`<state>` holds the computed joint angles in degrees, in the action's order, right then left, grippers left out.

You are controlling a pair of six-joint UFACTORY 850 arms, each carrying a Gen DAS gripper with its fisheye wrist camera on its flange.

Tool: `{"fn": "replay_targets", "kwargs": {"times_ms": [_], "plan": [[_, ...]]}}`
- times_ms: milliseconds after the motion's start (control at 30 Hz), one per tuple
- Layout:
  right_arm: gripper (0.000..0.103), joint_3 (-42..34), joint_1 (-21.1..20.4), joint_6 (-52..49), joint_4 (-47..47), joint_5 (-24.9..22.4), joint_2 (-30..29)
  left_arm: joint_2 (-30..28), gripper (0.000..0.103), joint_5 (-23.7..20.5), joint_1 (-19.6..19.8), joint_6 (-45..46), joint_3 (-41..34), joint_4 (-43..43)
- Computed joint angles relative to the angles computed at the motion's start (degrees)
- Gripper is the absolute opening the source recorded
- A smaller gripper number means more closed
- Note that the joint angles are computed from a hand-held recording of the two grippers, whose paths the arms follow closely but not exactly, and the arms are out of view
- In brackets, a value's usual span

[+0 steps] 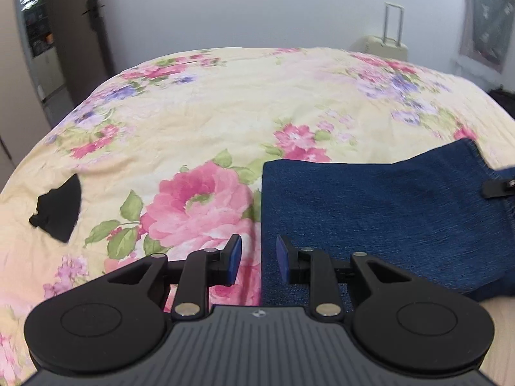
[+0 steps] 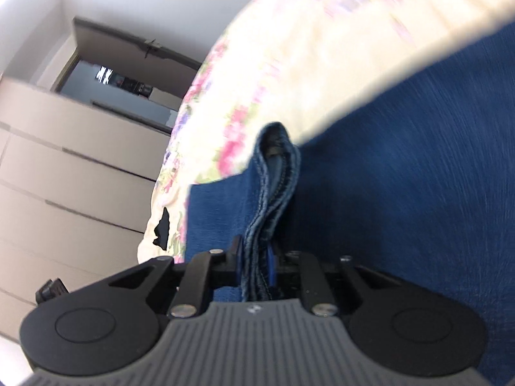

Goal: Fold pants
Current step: 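Grasp the folded leg edge with the right gripper and lift it, then fold the held leg section over the jeans with the right gripper, release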

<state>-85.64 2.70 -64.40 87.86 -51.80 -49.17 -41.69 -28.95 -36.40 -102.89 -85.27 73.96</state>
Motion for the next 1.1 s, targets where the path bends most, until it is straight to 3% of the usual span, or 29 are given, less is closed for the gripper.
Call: {"fn": "replay_targets", "kwargs": {"times_ms": [167,267,600,867,1100], "plan": [[0.009,0.82,0.54,2.44,-5.92,4.15,9.21,2.64,0.031,1.04,-1.13,-10.22,1.62,5.98],[0.009,1.19,0.15,2.83,-9.66,7.0,14.84,2.92,0.031,1.14,-2.43,-11.95,0.88,7.76],[0.009,-2.74,-6.54,17.93,-32.85,11.32,24.2,-3.43,0.031,1.33,-6.49,-5.99,-10.07,4.84],[0.009,-4.22,-16.2,20.38,-38.22,10.58,22.3,-13.77,0.031,0.97,-8.15,12.17,-25.37,-9.65],[0.009,-7.85,-23.35,22.89,-42.89,8.7,13.26,-24.37,0.031,-2.68,-8.87,30.78,-41.32,-24.05]]}}
